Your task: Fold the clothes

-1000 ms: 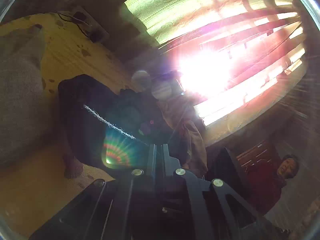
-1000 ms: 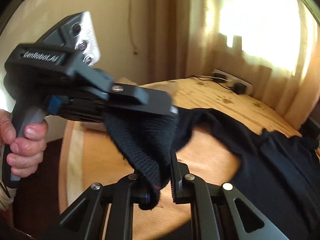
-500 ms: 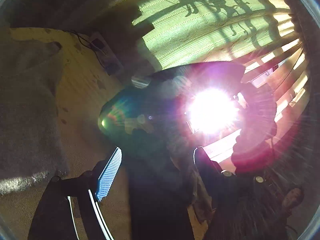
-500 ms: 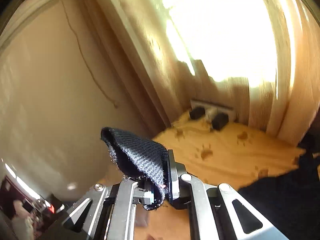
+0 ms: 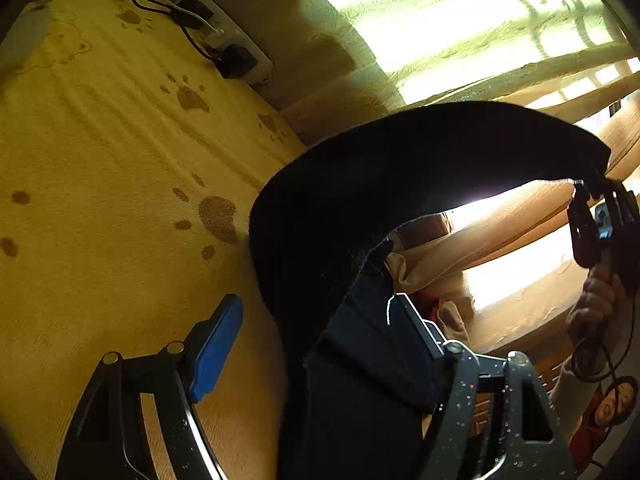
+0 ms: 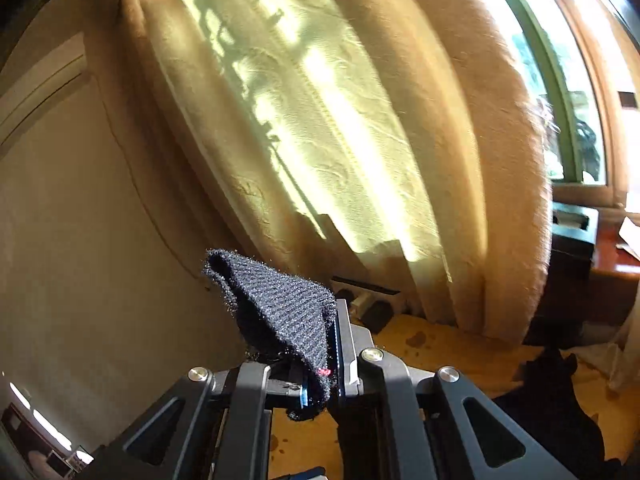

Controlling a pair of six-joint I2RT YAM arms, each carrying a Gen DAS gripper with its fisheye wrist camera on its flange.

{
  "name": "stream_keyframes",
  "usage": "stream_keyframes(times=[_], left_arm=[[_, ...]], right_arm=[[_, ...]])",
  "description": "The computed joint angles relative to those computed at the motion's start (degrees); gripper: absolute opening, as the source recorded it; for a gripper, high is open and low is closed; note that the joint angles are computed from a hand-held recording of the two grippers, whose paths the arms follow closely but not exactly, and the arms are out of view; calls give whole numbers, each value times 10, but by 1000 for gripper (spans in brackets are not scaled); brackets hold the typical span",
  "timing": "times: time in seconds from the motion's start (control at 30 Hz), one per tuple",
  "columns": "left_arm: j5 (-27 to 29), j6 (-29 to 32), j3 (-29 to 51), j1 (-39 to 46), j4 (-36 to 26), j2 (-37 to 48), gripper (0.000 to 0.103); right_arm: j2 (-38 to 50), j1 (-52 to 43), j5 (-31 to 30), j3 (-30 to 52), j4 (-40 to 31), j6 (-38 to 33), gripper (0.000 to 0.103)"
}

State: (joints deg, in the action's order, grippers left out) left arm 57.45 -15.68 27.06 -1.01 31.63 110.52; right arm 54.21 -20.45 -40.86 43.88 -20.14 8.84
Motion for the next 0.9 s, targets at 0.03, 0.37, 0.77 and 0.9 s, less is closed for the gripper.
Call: stream_keyframes(times=[0.03,0.37,0.77,0.9], left_arm=[[-9,1,8,-16,-5,5,78],[-279,130,-41,-210,-32,-77,79],[-349,171,-38,-197,-6,-43,79],[-354,175,-38,-181,-2,-40,79]], right_arm=[[-3,-40,-27,-13,-10,-21,10],[32,-313,-188,-24,-212,-283,10],[298,-668,-145,-15,-403,-713,10],[390,-712,-51,-48,-210,-646,11]])
